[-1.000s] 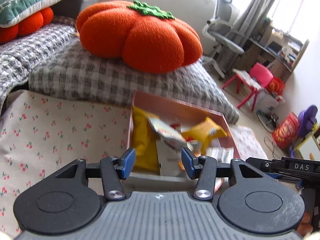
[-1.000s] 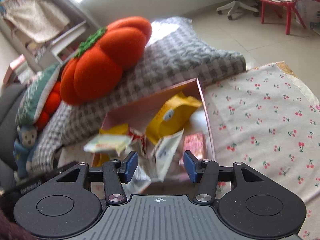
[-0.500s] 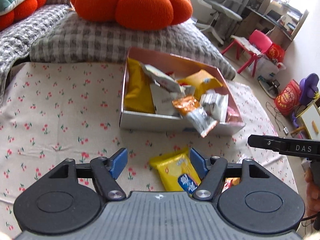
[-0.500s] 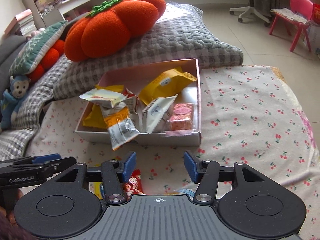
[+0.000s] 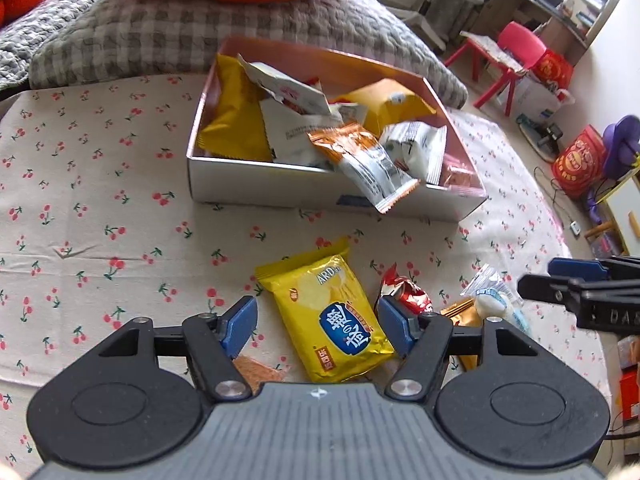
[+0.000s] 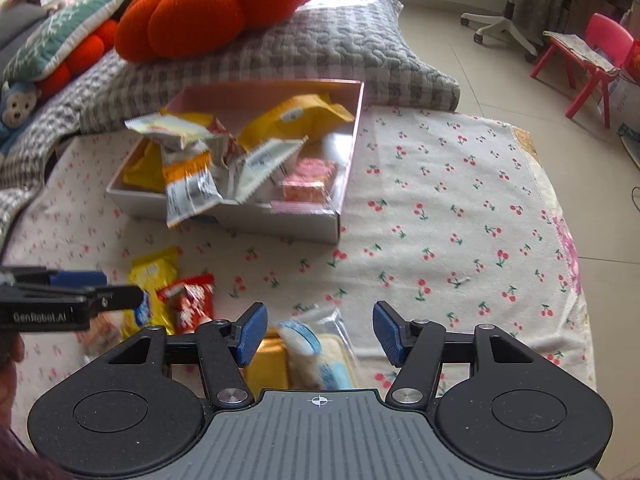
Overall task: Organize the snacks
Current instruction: 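Grasp the yellow ARD biscuit pack with the left tool while the right tool grips a milk stick bag, then carry the biscuit pack and milk stick bag into the box and open both tools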
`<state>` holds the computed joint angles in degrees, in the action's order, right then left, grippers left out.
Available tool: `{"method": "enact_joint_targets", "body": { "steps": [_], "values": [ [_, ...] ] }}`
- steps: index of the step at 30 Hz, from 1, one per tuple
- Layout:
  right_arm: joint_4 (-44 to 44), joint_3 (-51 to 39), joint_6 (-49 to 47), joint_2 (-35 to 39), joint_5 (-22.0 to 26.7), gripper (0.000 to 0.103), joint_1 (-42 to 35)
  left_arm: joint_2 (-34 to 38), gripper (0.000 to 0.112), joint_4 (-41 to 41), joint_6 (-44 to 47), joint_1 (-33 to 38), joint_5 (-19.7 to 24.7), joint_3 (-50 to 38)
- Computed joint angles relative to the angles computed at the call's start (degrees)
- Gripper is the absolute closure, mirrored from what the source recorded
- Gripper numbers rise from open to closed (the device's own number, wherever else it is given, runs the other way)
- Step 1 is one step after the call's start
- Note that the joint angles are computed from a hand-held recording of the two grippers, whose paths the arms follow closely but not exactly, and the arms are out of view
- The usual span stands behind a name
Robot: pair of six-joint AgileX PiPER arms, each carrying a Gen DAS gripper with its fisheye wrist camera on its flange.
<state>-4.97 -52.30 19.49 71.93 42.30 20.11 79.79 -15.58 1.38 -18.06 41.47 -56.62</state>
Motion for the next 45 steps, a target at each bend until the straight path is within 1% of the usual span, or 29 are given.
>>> {"method": "enact_joint_targets", "body": {
  "steps": [2, 6, 8, 11, 13, 15, 16, 17, 21, 25, 27, 28, 30, 31, 32, 38, 45],
  "values": [
    [-0.1, 0.9, -1.4, -0.2, 0.5, 0.044, -0.6, 0.8, 0.048, 1.6, -1.6, -1.2, -0.4, -0.3],
    [2.6, 2.7, -6.3, -0.9, 0.7, 0.045, -2.5, 2.2, 0.048, 3.5, -3.4, -2.3, -0.6, -0.5],
    [2.7, 3.4, -7.6, -0.7, 1.1, 0.044, -2.0, 2.9, 0.048, 3.5, -3.3, -2.5, -0.8, -0.6],
    [3.2, 4.3, -10.3, -0.5, 1.6, 0.045, -1.6, 3.6, 0.047, 6.1, -5.1, -4.3, -1.3, -0.4],
    [4.3, 4.8, -11.9, 0.0, 1.5, 0.045, -1.7, 3.6, 0.048, 10.0, -8.0, -6.4, -1.6, -0.4],
    [4.9, 5.1, -13.3, 0.5, 1.5, 0.046, -1.4, 3.6, 0.055, 12.6, -9.6, -7.7, -1.5, -0.6],
    [4.7, 5.2, -13.4, 0.7, 1.6, 0.047, -1.1, 3.5, 0.06, 13.6, -10.4, -8.2, -1.4, -0.6],
    [4.6, 5.2, -13.4, 0.8, 1.6, 0.048, -0.9, 3.4, 0.062, 14.1, -10.5, -8.4, -1.2, -0.7],
    [5.2, 5.3, -13.7, 1.5, 1.6, 0.049, -1.2, 3.0, 0.063, 15.5, -10.4, -9.0, -1.0, -0.4],
    [6.0, 5.5, -14.3, 2.6, 1.1, 0.055, -1.5, 2.9, 0.064, 16.3, -9.9, -9.4, -1.1, -0.3],
    [6.4, 5.2, -14.2, 2.8, 1.0, 0.061, -2.0, 3.4, 0.065, 16.7, -10.0, -9.7, -1.2, -0.7],
    [6.7, 5.0, -14.3, 2.8, 1.0, 0.067, -2.4, 3.4, 0.065, 16.9, -9.9, -9.9, -1.2, -0.7],
    [7.7, 5.1, -14.9, 2.9, 0.7, 0.072, -2.7, 3.7, 0.065, 17.4, -10.0, -10.4, -1.2, -1.0],
    [7.9, 5.1, -14.9, 2.8, 0.6, 0.078, -2.5, 3.6, 0.065, 17.6, -9.8, -10.5, -1.2, -0.9],
    [8.1, 4.9, -14.8, 2.8, 0.7, 0.081, -2.4, 3.6, 0.065, 17.8, -9.9, -10.6, -1.1, -1.1],
    [7.5, 4.0, -11.7, 2.5, 0.2, 0.083, -1.3, 3.6, 0.065, 17.1, -8.6, -10.9, -1.4, -1.5],
    [7.4, 2.6, -9.7, 2.4, -0.2, 0.084, -0.8, 1.5, 0.065, 13.1, -4.6, -7.8, -1.6, -1.0]
  ]
}}
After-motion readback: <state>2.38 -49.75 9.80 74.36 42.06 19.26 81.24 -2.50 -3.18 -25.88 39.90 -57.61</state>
